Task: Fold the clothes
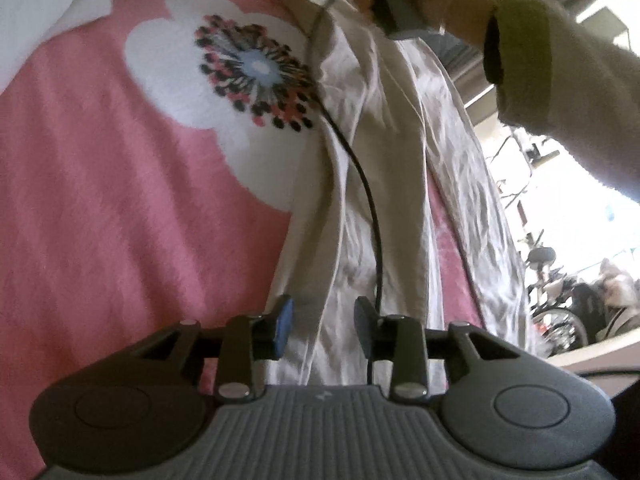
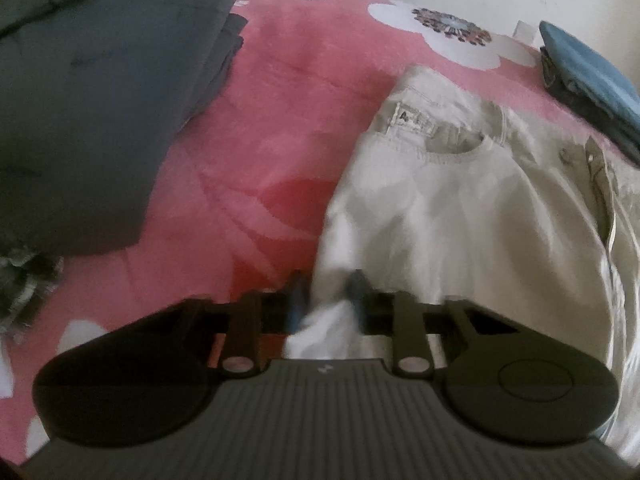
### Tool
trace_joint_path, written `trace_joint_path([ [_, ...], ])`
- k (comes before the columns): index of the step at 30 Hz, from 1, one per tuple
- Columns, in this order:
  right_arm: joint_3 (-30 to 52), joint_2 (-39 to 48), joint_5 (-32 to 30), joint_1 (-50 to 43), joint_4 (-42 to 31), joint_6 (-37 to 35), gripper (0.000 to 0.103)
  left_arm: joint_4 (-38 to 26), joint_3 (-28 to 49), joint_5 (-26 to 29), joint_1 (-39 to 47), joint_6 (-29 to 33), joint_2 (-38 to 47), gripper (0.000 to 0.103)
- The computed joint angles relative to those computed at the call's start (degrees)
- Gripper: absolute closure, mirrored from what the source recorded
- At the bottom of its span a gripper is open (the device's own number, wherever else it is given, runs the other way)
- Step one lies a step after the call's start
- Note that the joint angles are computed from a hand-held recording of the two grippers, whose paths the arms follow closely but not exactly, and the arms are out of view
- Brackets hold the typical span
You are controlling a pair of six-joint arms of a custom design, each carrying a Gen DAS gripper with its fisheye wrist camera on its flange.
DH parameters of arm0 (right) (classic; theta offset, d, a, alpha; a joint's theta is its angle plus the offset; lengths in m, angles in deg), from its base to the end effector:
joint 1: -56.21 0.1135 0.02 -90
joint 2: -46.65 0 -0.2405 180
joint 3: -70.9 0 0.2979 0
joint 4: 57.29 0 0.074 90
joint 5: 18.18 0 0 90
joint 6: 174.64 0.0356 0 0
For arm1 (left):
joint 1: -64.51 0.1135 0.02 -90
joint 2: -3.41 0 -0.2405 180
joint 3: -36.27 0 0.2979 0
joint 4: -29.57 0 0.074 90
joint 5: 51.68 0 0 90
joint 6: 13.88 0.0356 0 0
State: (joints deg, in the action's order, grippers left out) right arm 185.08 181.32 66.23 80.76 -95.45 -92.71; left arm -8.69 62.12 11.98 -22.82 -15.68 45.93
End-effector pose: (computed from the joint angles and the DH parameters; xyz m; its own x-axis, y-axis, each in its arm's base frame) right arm 0.4762 0.2213 0.0868 -0.7046 -0.4754 -0.5268 -0.5641 0.8256 0.0093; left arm 0.0246 -0.1880 0.1039 -0.8817 -0.3219 -0.3449 -0.0659 0.8078 -0.5857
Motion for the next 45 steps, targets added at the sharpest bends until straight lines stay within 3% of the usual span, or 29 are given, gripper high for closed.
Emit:
trace_joint_path([
  [6,-2.4,-3.3,-13.2,-3.3,5.4,5.5,0.100,-1.6,-4.5,-1.5,-3.1,-4.0,-7.5,0.068],
  [8,-1.7,-1.6,-14.6,-3.6,7.2,7.3,0.100,-2.0,-4.8,-0.9,-2.7,-4.2,-8.2,0.068],
  [11,3.3,4.3,-13.7,-3.1,3.0,7.4,0.095,-2.4,-4.6,-0.8,-2.7,-4.3,-8.5,0.068],
  [14,-2.0,1.2,-17.0,-4.2,7.3,8.6,0.084,-2.5,-3.9,-1.5,-3.6,-5.1,-7.1,0.068],
  [15,-3.3,-0.1,-19.1,-5.0,7.6,8.9,0.078,-2.6,-3.6,-1.8,-4.0,-5.3,-6.6,0.068],
  [19,-10.9,-9.9,-31.4,-11.3,8.8,8.0,0.078,-3.8,-2.8,-3.2,-6.3,-7.6,-5.6,0.066],
  [21,-13.1,-14.6,-41.2,-16.4,7.8,9.1,0.078,-4.4,-2.1,-3.6,-7.2,-8.2,-4.7,0.066],
  [24,-11.3,-18.0,-60.6,-25.3,0.4,9.7,0.072,-5.0,-0.3,-3.6,-7.5,-8.3,-2.0,0.066],
  [25,-8.6,-17.5,-65.7,-27.4,-6.3,6.6,0.063,-5.1,0.6,-3.4,-7.3,-8.3,-0.5,0.066],
  [27,-0.1,-14.1,-70.5,-30.1,-27.8,-8.0,0.051,-5.5,3.1,-3.0,-6.8,-8.2,3.2,0.066],
  [29,2.6,-12.8,-69.0,-30.5,-41.6,-20.3,0.051,-6.9,5.7,-2.6,-6.6,-8.0,6.9,0.070],
  [30,-0.4,-14.6,-66.0,-29.6,-41.4,-21.3,0.051,-8.0,7.0,-2.4,-6.6,-7.8,8.6,0.071],
  [33,-15.3,-23.8,-51.9,-23.7,-26.6,-13.7,0.051,-9.1,9.5,-2.7,-7.2,-8.5,12.3,0.076],
  [38,-32.4,-30.6,-25.8,-8.5,-4.9,-4.1,0.054,-10.5,10.4,-2.9,-7.5,-13.6,14.4,0.095],
  [42,-40.4,-32.7,-9.0,0.5,6.8,-5.4,0.061,-10.7,9.7,-3.6,-7.9,-16.0,14.3,0.101],
  [45,-40.8,-30.3,-1.5,3.7,10.3,-8.0,0.074,-10.1,9.2,-4.6,-8.5,-17.1,14.3,0.101],
])
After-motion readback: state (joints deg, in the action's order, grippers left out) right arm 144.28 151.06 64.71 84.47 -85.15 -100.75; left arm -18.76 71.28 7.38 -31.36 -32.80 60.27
